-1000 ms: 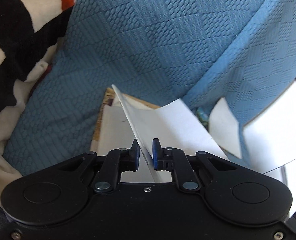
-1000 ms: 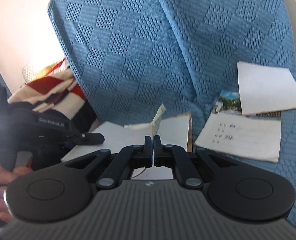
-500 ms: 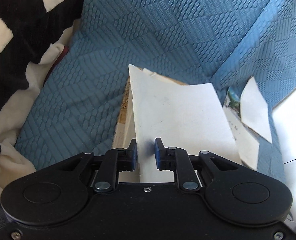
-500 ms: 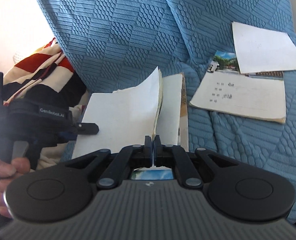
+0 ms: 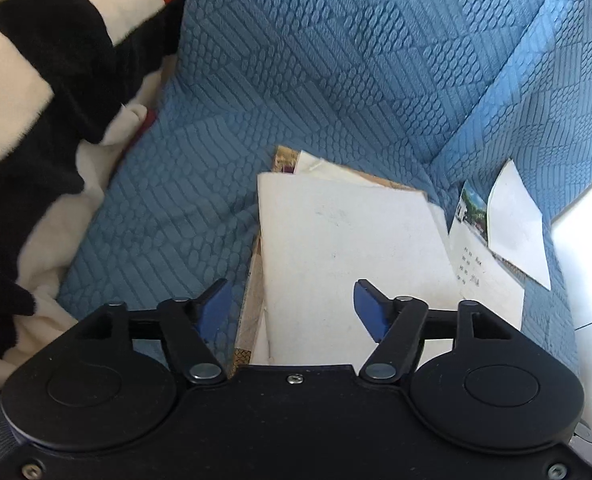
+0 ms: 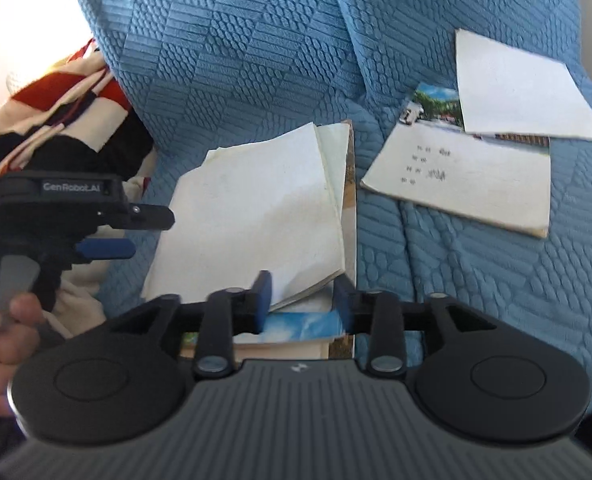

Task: Organize objects
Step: 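Lower the sheets flat onto the stack and open both grippers, then raise both open tools away from the stack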

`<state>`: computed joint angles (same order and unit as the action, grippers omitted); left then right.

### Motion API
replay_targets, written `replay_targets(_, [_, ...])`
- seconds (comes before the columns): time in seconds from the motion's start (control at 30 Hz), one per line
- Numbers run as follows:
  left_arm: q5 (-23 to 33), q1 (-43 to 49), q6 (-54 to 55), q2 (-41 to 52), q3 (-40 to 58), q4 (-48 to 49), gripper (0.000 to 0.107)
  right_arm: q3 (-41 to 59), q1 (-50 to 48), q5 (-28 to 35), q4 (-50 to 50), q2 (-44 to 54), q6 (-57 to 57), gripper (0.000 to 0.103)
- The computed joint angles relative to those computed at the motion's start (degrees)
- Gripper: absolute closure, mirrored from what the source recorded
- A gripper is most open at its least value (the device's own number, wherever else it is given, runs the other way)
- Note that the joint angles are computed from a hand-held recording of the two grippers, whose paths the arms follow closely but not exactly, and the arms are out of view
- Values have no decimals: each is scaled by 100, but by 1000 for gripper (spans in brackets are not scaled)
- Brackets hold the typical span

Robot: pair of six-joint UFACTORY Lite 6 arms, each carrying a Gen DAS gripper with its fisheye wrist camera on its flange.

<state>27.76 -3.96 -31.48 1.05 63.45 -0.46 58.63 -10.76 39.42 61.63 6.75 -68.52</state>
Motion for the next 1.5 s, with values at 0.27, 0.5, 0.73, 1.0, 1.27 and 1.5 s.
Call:
replay_targets(0.27, [593,-262,-179,-589,490,131,40,119,-534,573,-66,-792,144,64])
replay_targets(0.5, [1444,-1041,-990,-818,1579,979,39,964,-1235,1565,-69,-1149,382,64])
replay_targets(0.73, [2262,-2118,-1702,-772,2689,1743,34,1865,-2027,2467,-85,-1181,578,64])
replay_targets(1.0, [2897,-3252,-2354,-508,3567,2506,28,2243,-3016,3252,22,-1231,378,64])
replay_targets(1.27, [3135,-4091,-3075,-541,3456,2977,22,2089,-3867,3801,-23,-1350,-39,63])
replay_targets(1.5, [3200,-4679,-3643,-617,3052,3338,12,1740,-4414,3976,-103,-1435,-352,63])
